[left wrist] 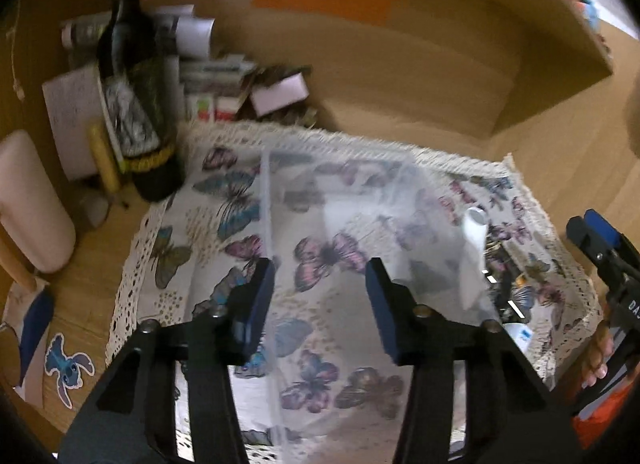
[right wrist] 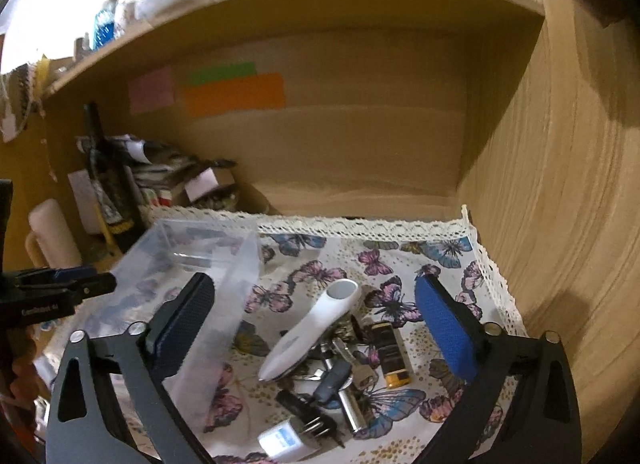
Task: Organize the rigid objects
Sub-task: 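Grasp the clear box wall with the left gripper while the right grasps the white device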
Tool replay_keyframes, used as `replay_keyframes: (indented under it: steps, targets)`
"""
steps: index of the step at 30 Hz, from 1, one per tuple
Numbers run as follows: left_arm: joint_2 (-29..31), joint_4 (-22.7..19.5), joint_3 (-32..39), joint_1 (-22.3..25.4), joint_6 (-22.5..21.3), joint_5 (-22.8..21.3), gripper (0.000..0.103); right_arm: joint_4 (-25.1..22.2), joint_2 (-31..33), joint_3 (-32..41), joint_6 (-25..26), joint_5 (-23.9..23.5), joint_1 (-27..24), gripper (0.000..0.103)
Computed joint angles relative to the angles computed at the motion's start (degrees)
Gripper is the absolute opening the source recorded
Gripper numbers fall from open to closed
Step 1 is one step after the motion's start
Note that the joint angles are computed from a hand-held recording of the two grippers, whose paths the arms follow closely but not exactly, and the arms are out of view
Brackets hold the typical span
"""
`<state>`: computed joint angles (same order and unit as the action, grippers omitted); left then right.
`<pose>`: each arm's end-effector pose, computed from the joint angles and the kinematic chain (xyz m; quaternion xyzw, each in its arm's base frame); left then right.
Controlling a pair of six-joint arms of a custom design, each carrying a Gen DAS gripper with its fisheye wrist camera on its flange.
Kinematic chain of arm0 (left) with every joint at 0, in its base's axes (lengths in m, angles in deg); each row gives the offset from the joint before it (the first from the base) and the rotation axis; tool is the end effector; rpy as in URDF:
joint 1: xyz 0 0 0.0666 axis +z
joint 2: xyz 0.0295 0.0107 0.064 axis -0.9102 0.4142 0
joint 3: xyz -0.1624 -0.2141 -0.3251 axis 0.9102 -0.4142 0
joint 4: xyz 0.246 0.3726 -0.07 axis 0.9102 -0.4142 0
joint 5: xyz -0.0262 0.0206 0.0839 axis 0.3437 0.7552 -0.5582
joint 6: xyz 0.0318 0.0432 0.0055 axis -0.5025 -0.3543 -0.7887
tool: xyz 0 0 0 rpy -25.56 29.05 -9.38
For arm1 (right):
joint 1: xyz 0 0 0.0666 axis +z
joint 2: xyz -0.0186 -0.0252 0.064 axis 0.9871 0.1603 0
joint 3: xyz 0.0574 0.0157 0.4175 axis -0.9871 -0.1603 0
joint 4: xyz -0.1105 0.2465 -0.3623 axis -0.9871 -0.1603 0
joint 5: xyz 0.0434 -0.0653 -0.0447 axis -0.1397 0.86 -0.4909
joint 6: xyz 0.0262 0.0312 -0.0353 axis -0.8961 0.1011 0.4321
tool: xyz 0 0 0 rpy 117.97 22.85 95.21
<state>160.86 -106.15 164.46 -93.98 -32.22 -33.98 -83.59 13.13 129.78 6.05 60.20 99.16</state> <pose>0.6040 -0.3167 0.4028 -0.0669 0.9188 -0.0686 0.3828 0.6156 0.2041 0.4170 -0.1264 0.8457 0.0896 0.5107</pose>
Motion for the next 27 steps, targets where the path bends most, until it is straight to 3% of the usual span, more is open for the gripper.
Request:
replay_keyframes:
  steps: [7, 16, 27]
  targets:
    - [1.2, -2.5, 0.8, 1.6, -0.4, 0.4, 0.035, -9.2, 5.8, 7.0, 1.1, -0.9, -0.8, 0.070]
    - [3.5, -6.7, 2.9, 2.9, -1.7, 5.1, 0.017, -21.6, 13.2, 16.5, 1.2, -2.9, -1.5, 0.052]
    - [3.6, -6.5, 2.7, 2.7, -4.3, 5.5, 0.013, -39.7, 25.4, 33.9, -1.0, -6.6, -2.0, 0.048]
